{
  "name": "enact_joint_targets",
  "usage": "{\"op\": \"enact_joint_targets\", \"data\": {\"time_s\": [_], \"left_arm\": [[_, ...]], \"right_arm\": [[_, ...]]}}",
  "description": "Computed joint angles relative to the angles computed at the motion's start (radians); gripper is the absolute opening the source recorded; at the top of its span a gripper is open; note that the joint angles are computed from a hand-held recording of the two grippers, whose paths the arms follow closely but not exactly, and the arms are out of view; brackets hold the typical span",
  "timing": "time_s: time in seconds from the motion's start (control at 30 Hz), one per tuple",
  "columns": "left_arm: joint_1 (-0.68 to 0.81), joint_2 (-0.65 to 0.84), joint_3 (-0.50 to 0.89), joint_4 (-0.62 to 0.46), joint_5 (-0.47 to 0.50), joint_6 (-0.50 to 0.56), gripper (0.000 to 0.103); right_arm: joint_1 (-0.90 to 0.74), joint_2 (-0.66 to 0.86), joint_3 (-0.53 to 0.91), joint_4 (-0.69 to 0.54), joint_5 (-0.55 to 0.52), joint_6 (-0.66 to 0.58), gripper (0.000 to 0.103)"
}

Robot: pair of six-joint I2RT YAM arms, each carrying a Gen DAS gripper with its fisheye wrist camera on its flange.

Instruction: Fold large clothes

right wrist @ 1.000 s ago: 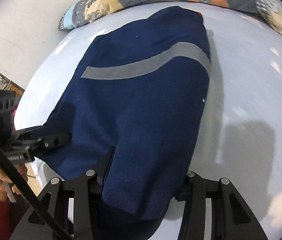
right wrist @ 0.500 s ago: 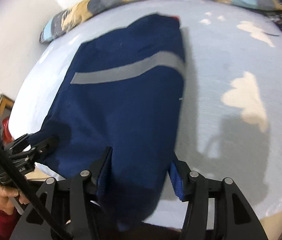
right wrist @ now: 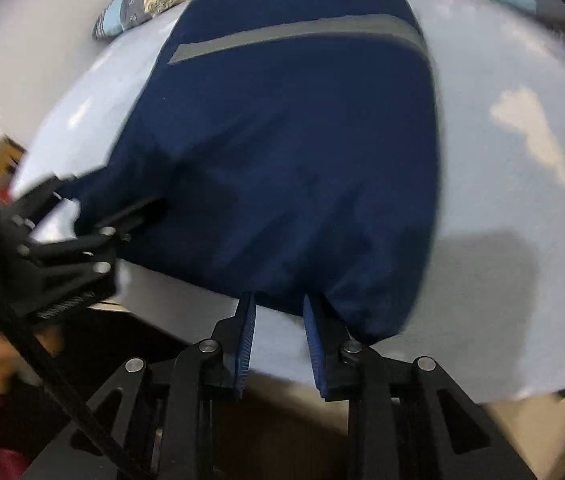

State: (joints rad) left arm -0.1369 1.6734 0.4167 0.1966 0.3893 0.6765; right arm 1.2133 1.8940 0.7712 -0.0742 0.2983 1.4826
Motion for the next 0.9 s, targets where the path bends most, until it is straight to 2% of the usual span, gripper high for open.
{"op": "enact_joint_targets", "data": {"time_s": [0.07, 0.13, 0.17, 0.23, 0.27, 0.3, 0.37, 0.4, 0.47, 0.53, 0.6, 0.63, 0.7, 0.77, 0.9], "left_arm": [[0.075, -0.076, 0.046, -0.119, 0.128, 0.009, 0.071], [0.075, -0.092, 0.108, -0.156, 0.176, -0.051, 0.078], [0.054, -0.077, 0.157, -0.143, 0.171, -0.101, 0.080], [-0.025, 0.016, 0.282, -0.135, 0.127, -0.205, 0.082], [-0.058, 0.093, 0.376, -0.152, 0.115, -0.257, 0.082], [-0.082, 0.134, 0.420, -0.149, 0.098, -0.298, 0.082], [-0.123, 0.273, 0.561, -0.163, 0.076, -0.370, 0.082], [-0.150, 0.352, 0.635, -0.157, 0.041, -0.422, 0.082], [-0.180, 0.447, 0.726, -0.180, -0.036, -0.457, 0.082], [-0.189, 0.574, 0.857, -0.249, -0.086, -0.488, 0.082], [-0.205, 0.616, 0.889, -0.236, -0.126, -0.503, 0.089], [-0.204, 0.624, 0.889, -0.221, -0.121, -0.497, 0.090], [-0.203, 0.628, 0.889, -0.209, -0.110, -0.499, 0.091], [-0.194, 0.602, 0.854, -0.189, -0.093, -0.509, 0.091], [-0.157, 0.486, 0.707, -0.130, -0.069, -0.488, 0.091]], "right_arm": [[0.002, -0.085, -0.021, -0.015, 0.062, -0.042, 0.027], [-0.016, -0.217, -0.083, 0.021, 0.134, -0.087, 0.027], [-0.044, -0.276, -0.101, 0.013, 0.159, -0.117, 0.027], [-0.171, -0.338, -0.063, -0.112, 0.184, -0.213, 0.028], [-0.225, -0.338, -0.045, -0.133, 0.179, -0.254, 0.028], [-0.329, -0.323, -0.033, -0.115, 0.172, -0.335, 0.028], [-0.487, -0.249, 0.004, -0.074, 0.124, -0.424, 0.028], [-0.537, -0.249, -0.023, -0.041, 0.106, -0.458, 0.028], [-0.635, -0.171, -0.020, 0.057, 0.052, -0.521, 0.028], [-0.708, -0.055, 0.020, 0.107, -0.006, -0.558, 0.029], [-0.800, 0.100, 0.113, 0.126, -0.144, -0.617, 0.029], [-0.833, 0.132, 0.105, 0.181, -0.187, -0.616, 0.030], [-0.860, 0.119, 0.087, 0.204, -0.224, -0.617, 0.029], [-0.846, 0.079, 0.060, 0.204, -0.208, -0.613, 0.029], [-0.735, -0.101, 0.012, 0.067, -0.099, -0.606, 0.030]]}}
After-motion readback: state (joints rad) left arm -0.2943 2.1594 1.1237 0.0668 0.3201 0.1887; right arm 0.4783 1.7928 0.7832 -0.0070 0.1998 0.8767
